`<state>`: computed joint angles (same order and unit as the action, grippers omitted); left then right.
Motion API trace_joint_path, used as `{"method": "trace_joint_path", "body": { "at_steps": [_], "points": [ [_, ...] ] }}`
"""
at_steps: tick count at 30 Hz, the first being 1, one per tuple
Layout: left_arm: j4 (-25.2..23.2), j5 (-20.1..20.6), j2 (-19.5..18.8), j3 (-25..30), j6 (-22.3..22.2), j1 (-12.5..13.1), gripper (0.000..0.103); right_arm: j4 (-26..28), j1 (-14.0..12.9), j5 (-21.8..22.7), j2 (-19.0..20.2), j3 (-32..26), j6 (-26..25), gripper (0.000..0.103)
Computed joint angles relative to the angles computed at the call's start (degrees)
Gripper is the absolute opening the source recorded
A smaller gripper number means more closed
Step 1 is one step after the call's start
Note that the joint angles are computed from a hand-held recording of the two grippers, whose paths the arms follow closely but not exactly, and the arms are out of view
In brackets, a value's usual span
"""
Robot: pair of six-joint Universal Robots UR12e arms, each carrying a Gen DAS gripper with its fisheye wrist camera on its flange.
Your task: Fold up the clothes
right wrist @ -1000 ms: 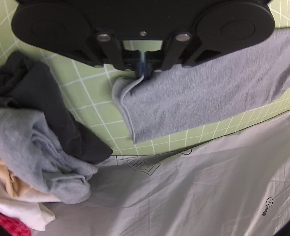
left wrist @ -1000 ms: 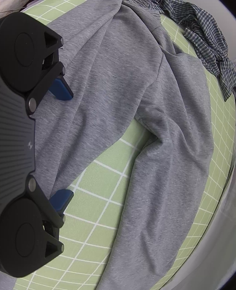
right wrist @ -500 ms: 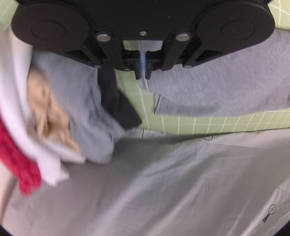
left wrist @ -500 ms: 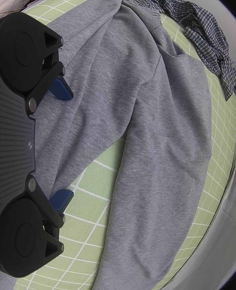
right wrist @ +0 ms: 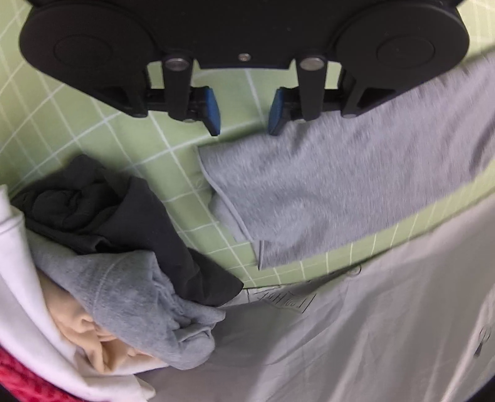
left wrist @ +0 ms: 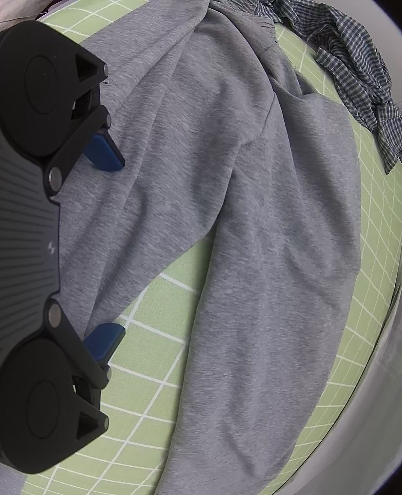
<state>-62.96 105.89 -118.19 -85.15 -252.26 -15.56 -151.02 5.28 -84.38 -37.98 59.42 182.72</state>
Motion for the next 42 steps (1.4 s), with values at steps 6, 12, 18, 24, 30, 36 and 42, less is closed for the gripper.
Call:
{"method": "trace_joint_path", "body": {
  "at_steps": [6,12,18,24,30,36,42],
  "points": [
    [-0.02,-0.1,-0.27,0.34,0.2,0.16,0.103,-2.94,0.99,0.95,3.76,-5.67,1.66,0.041],
    [-0.05,-0.07,-0.25,0.36,0.14,0.1,0.103,-1.33,1.75,6.52,7.16,-11.21,-2.15,0.045],
    [0.21,0.75,-0.13,0.14,-0.28,-0.22,0.103,-8.97,1.33,5.45,3.8,-4.17,-0.65,0.045],
    [0.56,0.71,0.25,-0.47,0.07,-0.26,0.103,-8.47,0.02,3.53,2.12,-1.56,6.09,0.043],
    [0.37,0.36,0.08,-0.17,0.25,-0.08,0.103,-5.35,-0.39,5.36,3.92,-4.34,6.73,0.035],
    [0.42,0.3,-0.08,-0.03,0.42,0.0,0.103,-2.85,-0.3,7.48,5.87,-8.11,5.16,0.009],
    [0.03,-0.41,-0.27,0.36,0.61,0.28,0.103,-8.81,-0.67,7.42,2.47,-4.39,5.45,0.004]
  ]
}}
